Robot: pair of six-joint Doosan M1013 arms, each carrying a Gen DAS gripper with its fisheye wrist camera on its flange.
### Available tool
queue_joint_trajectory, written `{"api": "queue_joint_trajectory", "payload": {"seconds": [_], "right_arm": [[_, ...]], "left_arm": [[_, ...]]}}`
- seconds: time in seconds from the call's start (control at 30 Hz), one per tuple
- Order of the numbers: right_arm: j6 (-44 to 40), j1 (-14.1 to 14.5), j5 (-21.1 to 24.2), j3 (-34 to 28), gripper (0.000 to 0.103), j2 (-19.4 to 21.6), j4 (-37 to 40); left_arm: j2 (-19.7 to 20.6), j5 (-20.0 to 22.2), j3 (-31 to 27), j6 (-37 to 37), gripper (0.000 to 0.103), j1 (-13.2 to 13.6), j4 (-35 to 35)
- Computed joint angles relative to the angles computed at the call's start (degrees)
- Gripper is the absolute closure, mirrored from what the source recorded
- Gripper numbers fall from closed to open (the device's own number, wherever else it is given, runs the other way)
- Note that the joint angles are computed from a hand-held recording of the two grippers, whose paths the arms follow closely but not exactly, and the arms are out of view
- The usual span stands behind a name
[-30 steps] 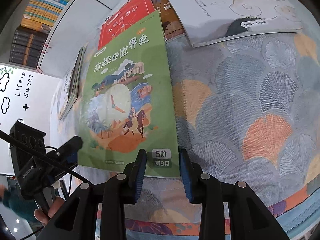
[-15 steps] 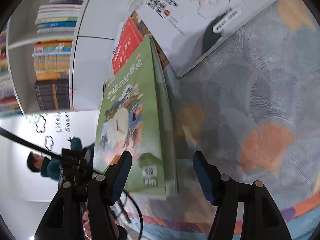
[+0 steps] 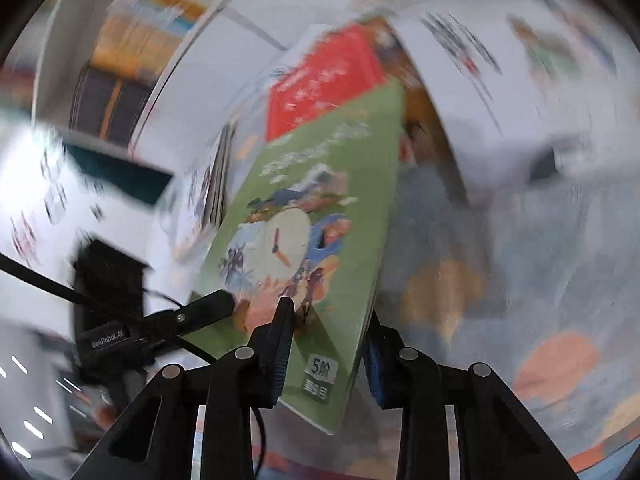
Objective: Organize books
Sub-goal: 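Carry the green book aside, lower it onto the cloth, open both grippers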
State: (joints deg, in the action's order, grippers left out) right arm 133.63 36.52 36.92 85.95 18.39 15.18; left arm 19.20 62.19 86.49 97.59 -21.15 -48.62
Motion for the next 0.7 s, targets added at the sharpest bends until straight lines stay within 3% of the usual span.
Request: {"api": "queue_joint_trajectory", "payload": {"seconds": [0.23,0.4,0.57,0.7], "right_arm": [[-2.93,1.88,4.24,-6.76,0.071,0.99,-9.42],[-9.11,2.32,6.84,-14.53,0.07,4.22,-11.32],[-19.27,1.38,7.77,-24.73,0.07,10.89,-4.64],[-23.22,1.07,12.28,-35.72,0.07,18.72,-0.81]], "left_arm": [[-3.14,-3.04,-1.17,6.71,0.073,0.75,0.74],[-4.7,-7.12,-0.86,7.66,0.073,4.03,-2.04],[-4.37,-11.24,-2.16,4.83,0.073,7.95,0.54],[-2.61,-12.22,-3.74,-0.28,0.073,10.26,5.15]]}}
